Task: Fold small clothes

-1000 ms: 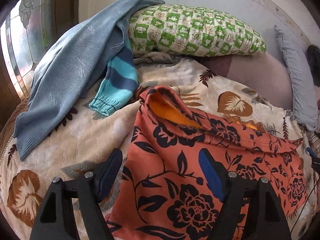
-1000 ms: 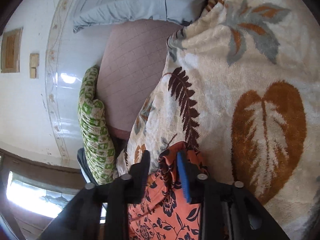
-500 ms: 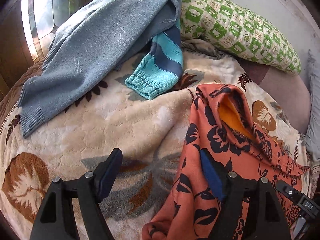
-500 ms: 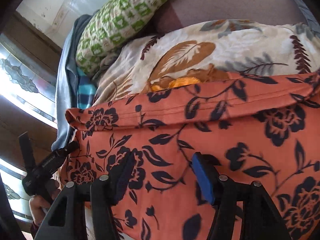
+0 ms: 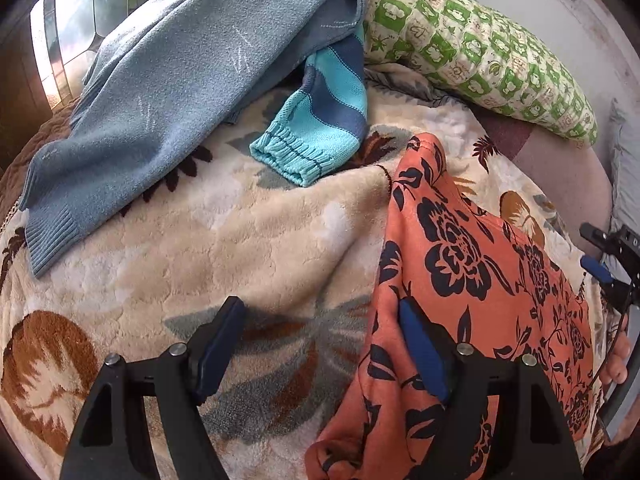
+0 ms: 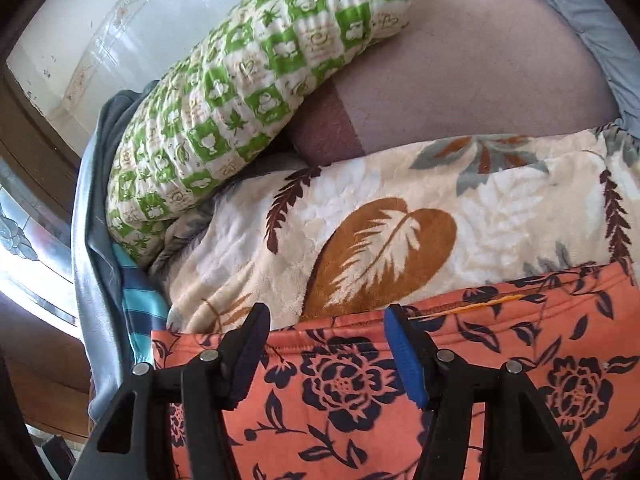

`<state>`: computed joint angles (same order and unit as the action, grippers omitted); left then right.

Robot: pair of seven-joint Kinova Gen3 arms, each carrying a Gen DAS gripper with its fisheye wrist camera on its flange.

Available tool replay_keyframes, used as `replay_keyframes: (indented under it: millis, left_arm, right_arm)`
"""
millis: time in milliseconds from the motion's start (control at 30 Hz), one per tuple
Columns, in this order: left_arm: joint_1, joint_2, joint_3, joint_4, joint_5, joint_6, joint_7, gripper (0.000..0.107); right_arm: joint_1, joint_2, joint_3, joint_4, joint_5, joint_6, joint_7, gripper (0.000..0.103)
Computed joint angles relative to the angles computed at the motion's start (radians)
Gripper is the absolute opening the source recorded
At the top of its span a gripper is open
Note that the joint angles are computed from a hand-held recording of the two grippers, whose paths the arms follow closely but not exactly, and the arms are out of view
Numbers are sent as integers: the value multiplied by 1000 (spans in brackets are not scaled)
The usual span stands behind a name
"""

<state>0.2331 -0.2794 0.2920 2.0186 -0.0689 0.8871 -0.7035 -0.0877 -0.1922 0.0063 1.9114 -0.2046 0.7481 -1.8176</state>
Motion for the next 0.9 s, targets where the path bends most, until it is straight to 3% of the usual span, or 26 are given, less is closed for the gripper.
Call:
replay_keyframes:
  millis: [267, 300, 367, 467, 600, 733, 833, 900]
  left_arm:
    - [-5, 22, 61, -20, -78, 34, 66, 79]
    - [-1, 31, 73, -24, -98, 47, 79, 79]
    - [13, 49, 96, -34, -141, 80, 104, 79]
    - [44, 71, 109, -44, -202, 111, 134, 81]
    - [71, 52, 73, -43, -204, 124, 144, 81]
    - [65, 1, 69, -27, -195, 114, 141, 81]
    - [59, 42, 151, -45, -281, 202, 175, 81]
    - [70, 69, 144, -42, -290, 235, 180, 81]
  right_arm:
    - [172, -94, 230, 89, 5, 194, 188, 62]
    - [196, -98, 262, 104, 5, 218, 228, 60]
    - [219, -136, 306, 153, 24, 228, 310, 40]
    - [252, -230, 289, 216, 80, 230, 391, 38]
    - [280, -307, 193, 212, 165, 312, 370, 38]
    - [234, -398, 238, 220, 110, 353, 390, 38]
    - [220, -395, 161, 263, 128, 378, 374, 39]
    - [218, -415, 71, 276, 173, 362, 315, 40]
